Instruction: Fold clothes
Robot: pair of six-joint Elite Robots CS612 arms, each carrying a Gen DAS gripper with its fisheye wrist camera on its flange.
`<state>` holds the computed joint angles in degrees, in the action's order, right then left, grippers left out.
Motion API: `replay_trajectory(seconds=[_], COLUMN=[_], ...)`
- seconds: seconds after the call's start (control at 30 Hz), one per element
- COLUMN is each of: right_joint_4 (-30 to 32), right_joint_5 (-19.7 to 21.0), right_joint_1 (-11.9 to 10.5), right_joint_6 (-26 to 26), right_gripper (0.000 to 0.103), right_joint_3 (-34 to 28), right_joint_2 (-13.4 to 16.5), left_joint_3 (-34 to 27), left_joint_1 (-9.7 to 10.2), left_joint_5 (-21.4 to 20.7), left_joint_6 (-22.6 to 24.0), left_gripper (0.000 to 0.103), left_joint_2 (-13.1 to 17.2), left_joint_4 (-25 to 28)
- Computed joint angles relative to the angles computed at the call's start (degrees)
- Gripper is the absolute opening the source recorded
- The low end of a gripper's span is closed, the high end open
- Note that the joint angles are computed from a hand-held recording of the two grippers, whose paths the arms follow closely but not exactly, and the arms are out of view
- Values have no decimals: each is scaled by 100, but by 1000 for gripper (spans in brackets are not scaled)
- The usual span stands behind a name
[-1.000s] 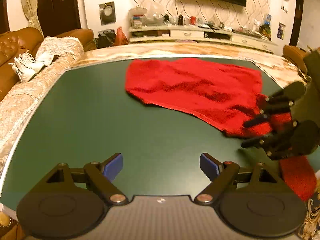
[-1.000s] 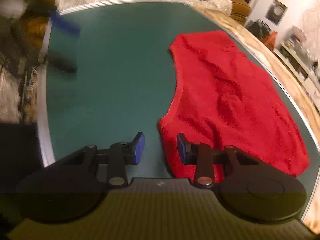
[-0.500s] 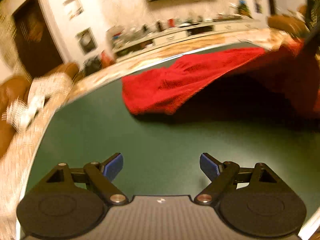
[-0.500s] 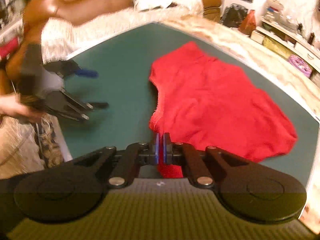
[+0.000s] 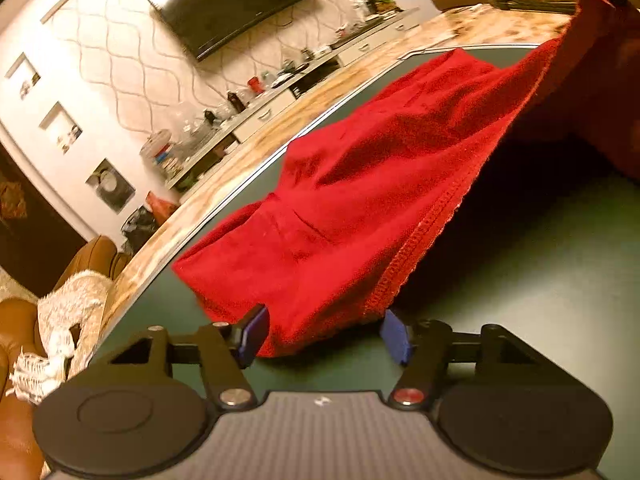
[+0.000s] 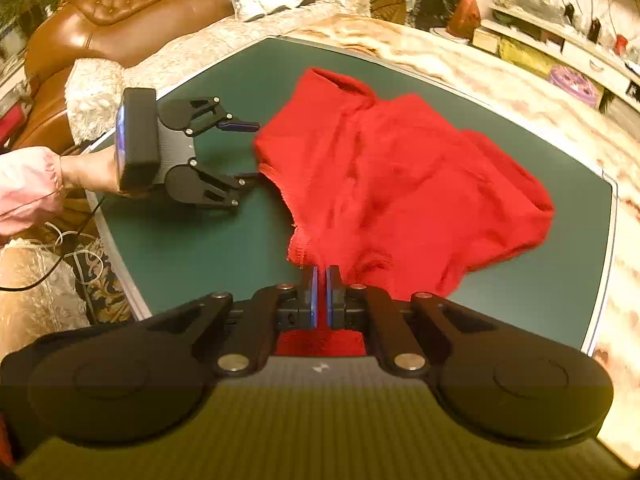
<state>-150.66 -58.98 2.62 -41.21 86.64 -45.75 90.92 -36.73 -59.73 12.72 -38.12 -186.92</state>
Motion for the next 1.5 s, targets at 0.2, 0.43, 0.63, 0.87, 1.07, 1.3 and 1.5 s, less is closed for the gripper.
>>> replay_trajectory(seconds=[0.2,0.43,0.63,0.87,1.07,1.3,1.5], right_joint_4=[-181,-431,-480,-1856,-3102,-4129,-3865], right_joint_5=[-23,-269,233,-480,-1502,-2162,-1871], right_joint_1=[-76,-161,-112,494,858,931,739], right_joint_6=[394,1185,504,-1354,-2670,-3305,-1817], right_gripper=[6,6,31,48,48,11,11], right_joint_3=[-112,-413,-139,765,1013,1021,834], right_joint_2=[171,462,439,329,595,864,661], left_joint_3=[-35,-34,-18,117,210,228,239], left_joint_1=[18,8,49,84,86,89,29], left_joint_5=[-104,-16,-137,-185,-170,-140,-125], left_joint_6=[408,795,476,216,260,452,970], left_gripper=[55,55,54,54,54,55,59], left_joint_2=[52,92,61,-94,-165,-141,-71], left_joint_4=[-73,-122,-121,-192,-188,-170,-251])
